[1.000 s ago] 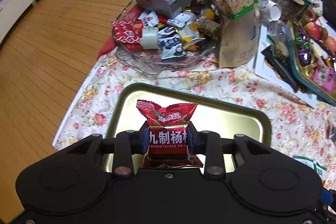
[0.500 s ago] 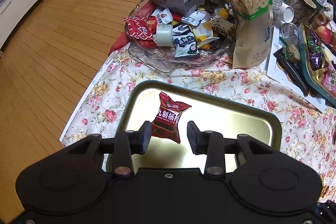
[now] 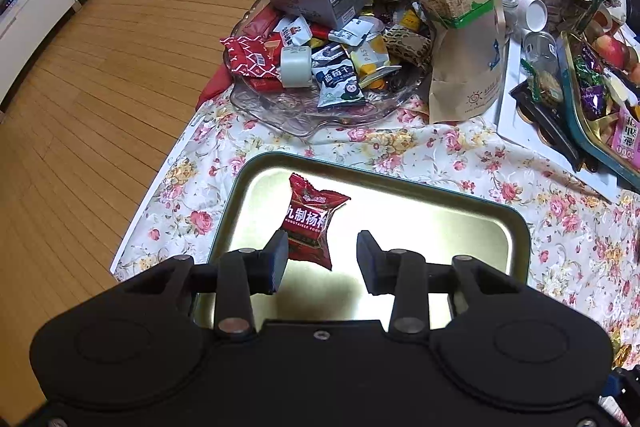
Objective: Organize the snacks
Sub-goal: 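Move both tools back toward the loose candies on the cloth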
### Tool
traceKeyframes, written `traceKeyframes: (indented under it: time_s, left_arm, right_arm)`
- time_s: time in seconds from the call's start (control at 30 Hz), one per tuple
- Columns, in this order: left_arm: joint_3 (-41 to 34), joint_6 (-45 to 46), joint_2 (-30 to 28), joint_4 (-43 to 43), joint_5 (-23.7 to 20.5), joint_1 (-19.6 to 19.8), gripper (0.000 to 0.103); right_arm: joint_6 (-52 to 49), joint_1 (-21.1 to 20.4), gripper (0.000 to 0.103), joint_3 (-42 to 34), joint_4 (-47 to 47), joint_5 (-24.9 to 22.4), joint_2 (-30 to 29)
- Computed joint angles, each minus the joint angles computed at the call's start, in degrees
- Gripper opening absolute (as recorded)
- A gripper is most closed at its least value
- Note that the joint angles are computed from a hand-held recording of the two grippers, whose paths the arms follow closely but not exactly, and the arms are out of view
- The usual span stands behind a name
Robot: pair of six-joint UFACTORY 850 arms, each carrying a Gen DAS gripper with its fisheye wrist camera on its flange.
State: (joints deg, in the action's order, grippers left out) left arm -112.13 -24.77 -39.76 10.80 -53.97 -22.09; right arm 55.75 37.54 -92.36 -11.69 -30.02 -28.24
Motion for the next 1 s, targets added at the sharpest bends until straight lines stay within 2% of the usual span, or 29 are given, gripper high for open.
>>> traceKeyframes:
  time_s: [0.33,0.6,0.77,0.9,1.0]
  left_arm:
    - [0.5,-1.5,0.3,3.3,1.3,-2.4,0.049]
    - [-1.5,2.1,-0.2,0.5,1.8,-4.8,0.049]
    - [-4.1,6.3,-0.9,-4.9,1.1,-6.1,0.049]
    - [-5.9,9.5,-1.4,-7.6,0.9,-7.5,0.049]
    - [-6.9,11.5,-1.7,-10.0,1.0,-8.2,0.049]
  right_arm:
    - [2.9,-0.5,0.049,-0.6,-2.4,-6.1,-0.5]
    - [7.4,-2.7,0.050,3.6,-3.9,-7.4,2.0]
    - [14.7,-5.5,0.050,9.2,-8.4,-7.7,5.0]
    - [23.9,-8.0,0.051,12.5,-14.6,-12.3,6.1]
    - [22.4,-11.1,0.051,14.0,-13.6,-13.9,6.5]
